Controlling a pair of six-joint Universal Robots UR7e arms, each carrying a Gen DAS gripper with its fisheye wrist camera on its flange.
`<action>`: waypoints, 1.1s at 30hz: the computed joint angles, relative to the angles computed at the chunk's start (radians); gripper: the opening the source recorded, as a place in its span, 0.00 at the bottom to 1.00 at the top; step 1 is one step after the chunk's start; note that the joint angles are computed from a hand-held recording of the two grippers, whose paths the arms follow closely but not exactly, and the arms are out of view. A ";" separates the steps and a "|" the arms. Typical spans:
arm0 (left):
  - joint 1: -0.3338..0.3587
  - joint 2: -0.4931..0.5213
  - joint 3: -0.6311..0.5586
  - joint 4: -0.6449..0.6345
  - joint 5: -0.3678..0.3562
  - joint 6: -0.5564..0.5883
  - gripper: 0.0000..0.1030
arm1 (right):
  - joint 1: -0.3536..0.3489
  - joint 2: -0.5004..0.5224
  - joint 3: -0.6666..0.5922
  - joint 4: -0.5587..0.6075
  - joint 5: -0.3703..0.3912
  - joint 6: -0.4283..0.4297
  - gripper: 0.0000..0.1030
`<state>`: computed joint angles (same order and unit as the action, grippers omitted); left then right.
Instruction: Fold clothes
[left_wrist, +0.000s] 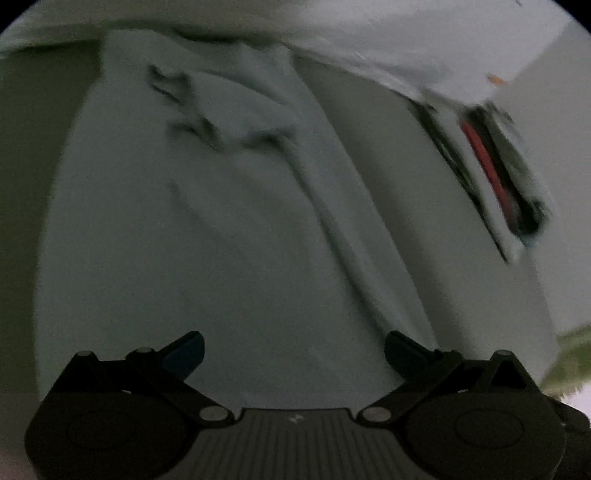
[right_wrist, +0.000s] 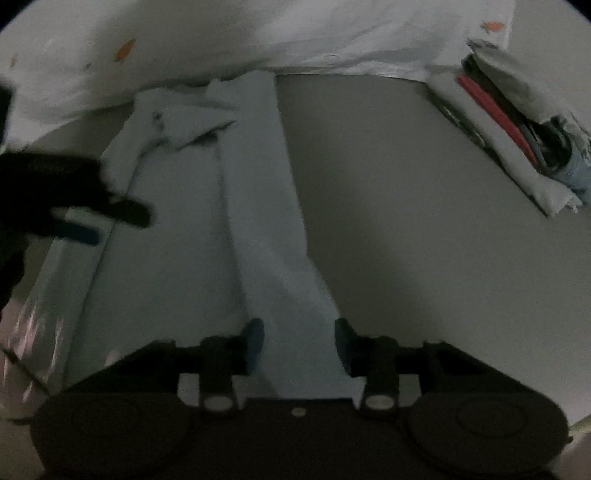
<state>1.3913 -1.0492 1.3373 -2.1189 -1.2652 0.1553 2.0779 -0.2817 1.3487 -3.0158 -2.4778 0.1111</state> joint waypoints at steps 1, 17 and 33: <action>-0.003 -0.001 0.011 0.007 -0.008 0.000 0.98 | 0.007 0.014 -0.005 -0.004 -0.017 -0.032 0.48; 0.001 -0.125 0.117 -0.085 0.099 -0.002 0.98 | 0.082 0.022 -0.035 -0.141 0.088 -0.160 0.05; 0.072 -0.206 0.128 -0.111 0.135 -0.073 0.98 | -0.010 -0.006 0.006 -0.052 0.431 0.204 0.35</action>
